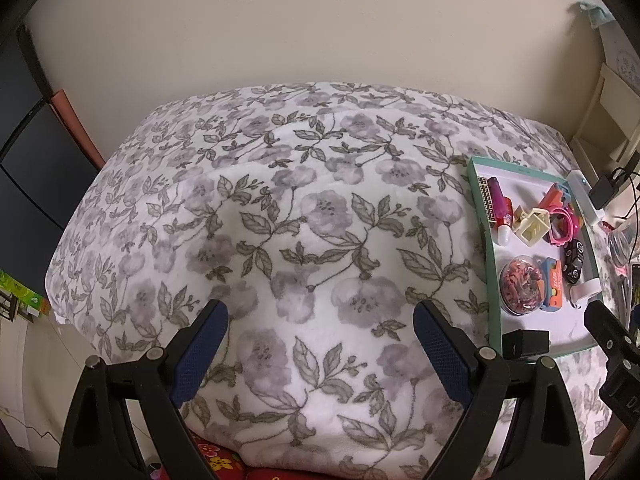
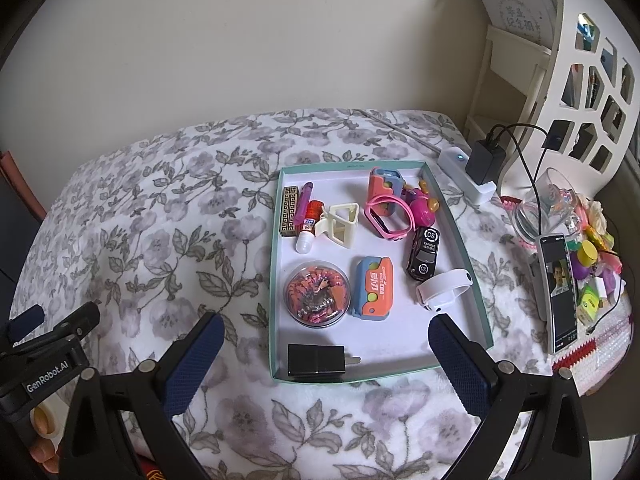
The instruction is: Organize rigid objects
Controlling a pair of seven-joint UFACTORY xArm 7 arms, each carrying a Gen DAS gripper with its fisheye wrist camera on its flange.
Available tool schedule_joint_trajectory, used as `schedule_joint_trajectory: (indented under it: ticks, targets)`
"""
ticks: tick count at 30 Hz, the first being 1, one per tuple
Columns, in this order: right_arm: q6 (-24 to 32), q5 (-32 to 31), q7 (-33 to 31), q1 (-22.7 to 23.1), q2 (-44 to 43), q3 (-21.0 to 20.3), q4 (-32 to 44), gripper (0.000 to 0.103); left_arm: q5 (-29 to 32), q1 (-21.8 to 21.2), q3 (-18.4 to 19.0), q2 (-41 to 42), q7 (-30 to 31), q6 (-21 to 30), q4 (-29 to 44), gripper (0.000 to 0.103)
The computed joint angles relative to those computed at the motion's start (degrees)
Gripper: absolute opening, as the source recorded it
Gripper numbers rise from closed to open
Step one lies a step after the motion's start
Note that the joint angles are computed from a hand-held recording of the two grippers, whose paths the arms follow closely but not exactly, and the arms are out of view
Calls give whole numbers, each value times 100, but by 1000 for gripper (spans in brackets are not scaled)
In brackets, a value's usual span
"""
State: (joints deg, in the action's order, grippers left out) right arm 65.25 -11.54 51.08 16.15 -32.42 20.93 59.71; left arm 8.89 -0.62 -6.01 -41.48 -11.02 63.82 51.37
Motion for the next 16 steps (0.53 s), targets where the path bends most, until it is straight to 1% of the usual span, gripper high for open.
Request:
schedule_joint_trajectory:
  ticks: [16]
  targets:
    - [-25,21,-108,37,-24,-47,-74,103,11,-42,-28,-29,-51,-56,-16,94]
